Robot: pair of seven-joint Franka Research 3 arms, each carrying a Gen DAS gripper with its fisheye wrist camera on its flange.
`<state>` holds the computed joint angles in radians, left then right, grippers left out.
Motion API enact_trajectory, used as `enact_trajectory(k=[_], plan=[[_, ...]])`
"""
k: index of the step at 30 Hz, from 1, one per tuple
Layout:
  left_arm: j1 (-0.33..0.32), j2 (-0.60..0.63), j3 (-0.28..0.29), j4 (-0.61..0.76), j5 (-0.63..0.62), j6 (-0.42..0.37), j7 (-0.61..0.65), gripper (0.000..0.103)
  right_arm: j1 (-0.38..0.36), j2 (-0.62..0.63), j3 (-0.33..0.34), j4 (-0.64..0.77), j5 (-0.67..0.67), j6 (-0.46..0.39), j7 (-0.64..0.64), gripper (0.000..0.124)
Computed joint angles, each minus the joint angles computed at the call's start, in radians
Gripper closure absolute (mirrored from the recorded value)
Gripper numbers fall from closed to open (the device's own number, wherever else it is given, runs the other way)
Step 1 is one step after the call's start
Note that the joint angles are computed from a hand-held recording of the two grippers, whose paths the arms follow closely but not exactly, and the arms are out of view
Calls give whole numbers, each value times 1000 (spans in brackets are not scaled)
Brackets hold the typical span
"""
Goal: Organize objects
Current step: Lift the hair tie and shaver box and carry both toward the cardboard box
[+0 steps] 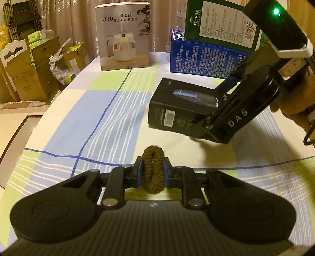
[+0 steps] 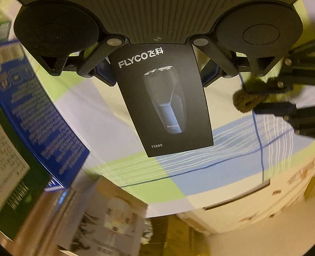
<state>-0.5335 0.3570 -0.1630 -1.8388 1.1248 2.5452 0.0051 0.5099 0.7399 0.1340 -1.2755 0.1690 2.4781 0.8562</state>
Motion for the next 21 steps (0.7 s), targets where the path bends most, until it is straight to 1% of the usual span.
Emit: enact_trajectory(k=[3,7,9,10,12,15,18,20,21], plan=[[-1,5,-3,7,-8,-4,12,86,8,-35,-18,-47,7,8,80,37],[-7,15,-7,22,-25,-14,42,86,35,-115,-82,-157,-19,35,309,38],[-8,16,-6,21,-28,2,45,86,41,-182,-104,-249,-37,51,434,38],[-9,15,-6,19,-30,8,48,86,51,-229,-119,-319,-61,73,499,38],[-12,13,-8,16,-40,17,48,86,102,-330,-178,-477,-167,148,666,38],[-16,7,-15,11,-49,47,62,86,92,-464,-174,-674,-195,209,798,38],[-23,-2,-32,7,-81,54,127,86,90,-604,-179,-860,-266,250,967,38],[-25,-21,-44,-19,-101,97,147,86,68,-687,-162,-962,-261,265,1031,38],[-26,-28,-53,-31,-121,108,163,86,56,-731,-155,-1014,-275,276,1092,38]])
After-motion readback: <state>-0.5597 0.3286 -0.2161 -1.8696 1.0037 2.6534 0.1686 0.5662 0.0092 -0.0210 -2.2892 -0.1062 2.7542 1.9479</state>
